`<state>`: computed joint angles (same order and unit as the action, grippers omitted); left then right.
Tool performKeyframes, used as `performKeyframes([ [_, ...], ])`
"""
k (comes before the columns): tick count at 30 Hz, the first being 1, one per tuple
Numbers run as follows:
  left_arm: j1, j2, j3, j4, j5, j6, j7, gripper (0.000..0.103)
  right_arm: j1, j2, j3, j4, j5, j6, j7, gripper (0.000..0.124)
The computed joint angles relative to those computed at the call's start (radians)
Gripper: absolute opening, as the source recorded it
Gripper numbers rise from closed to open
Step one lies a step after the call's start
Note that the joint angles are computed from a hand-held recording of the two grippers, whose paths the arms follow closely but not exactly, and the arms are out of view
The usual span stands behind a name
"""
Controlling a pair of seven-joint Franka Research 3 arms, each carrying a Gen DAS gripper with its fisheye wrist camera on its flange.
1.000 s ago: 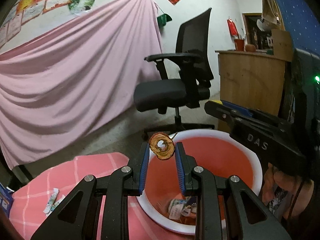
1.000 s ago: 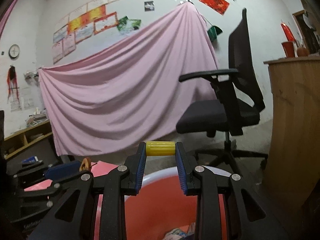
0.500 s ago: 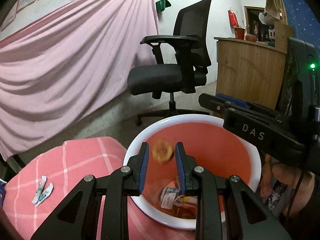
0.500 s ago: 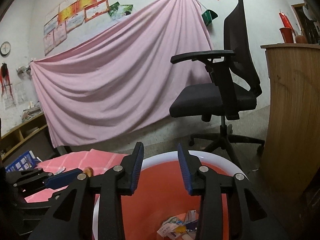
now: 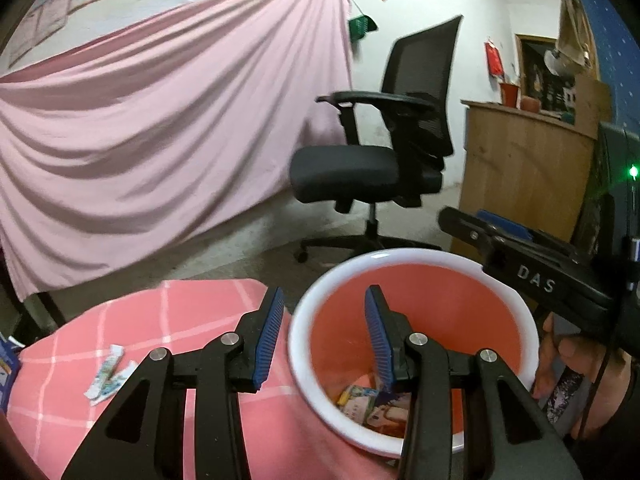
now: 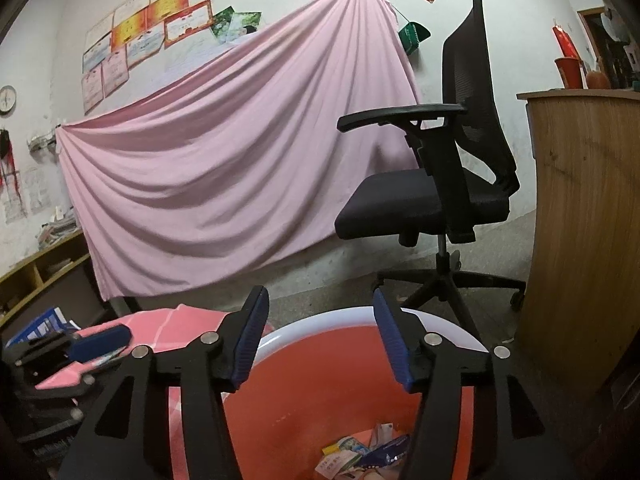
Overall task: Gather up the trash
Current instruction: 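Move both tools back over the two toothpaste tubes on the table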
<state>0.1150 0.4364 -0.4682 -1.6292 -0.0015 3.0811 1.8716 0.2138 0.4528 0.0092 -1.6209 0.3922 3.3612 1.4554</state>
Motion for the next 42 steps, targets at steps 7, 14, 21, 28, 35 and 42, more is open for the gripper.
performKeyframes([
  [7, -0.016, -0.056, 0.082, -0.051, 0.027, 0.084, -0.092, 0.054, 0.045, 0.017, -0.026, 0.024, 0.032, 0.076, 0.003, 0.083],
  [14, -0.176, -0.120, 0.348, -0.137, 0.073, 0.256, -0.304, 0.089, 0.035, 0.045, 0.037, 0.046, 0.016, 0.239, 0.003, 0.103],
  [21, -0.228, -0.146, 0.477, -0.193, 0.084, 0.362, -0.413, 0.101, 0.106, 0.093, 0.013, 0.135, 0.132, 0.283, -0.085, 0.103],
  [28, -0.283, -0.161, 0.579, -0.227, -0.023, 0.427, -0.371, 0.101, 0.111, 0.140, 0.052, 0.206, 0.098, 0.309, -0.093, 0.103],
  [35, -0.250, -0.166, 0.573, -0.249, -0.109, 0.463, -0.316, 0.101, 0.104, 0.190, 0.099, 0.266, -0.021, 0.319, -0.075, 0.103],
  [42, -0.200, -0.166, 0.561, -0.265, -0.147, 0.461, -0.306, 0.101, 0.131, 0.249, 0.108, 0.353, -0.107, 0.250, -0.101, 0.103],
])
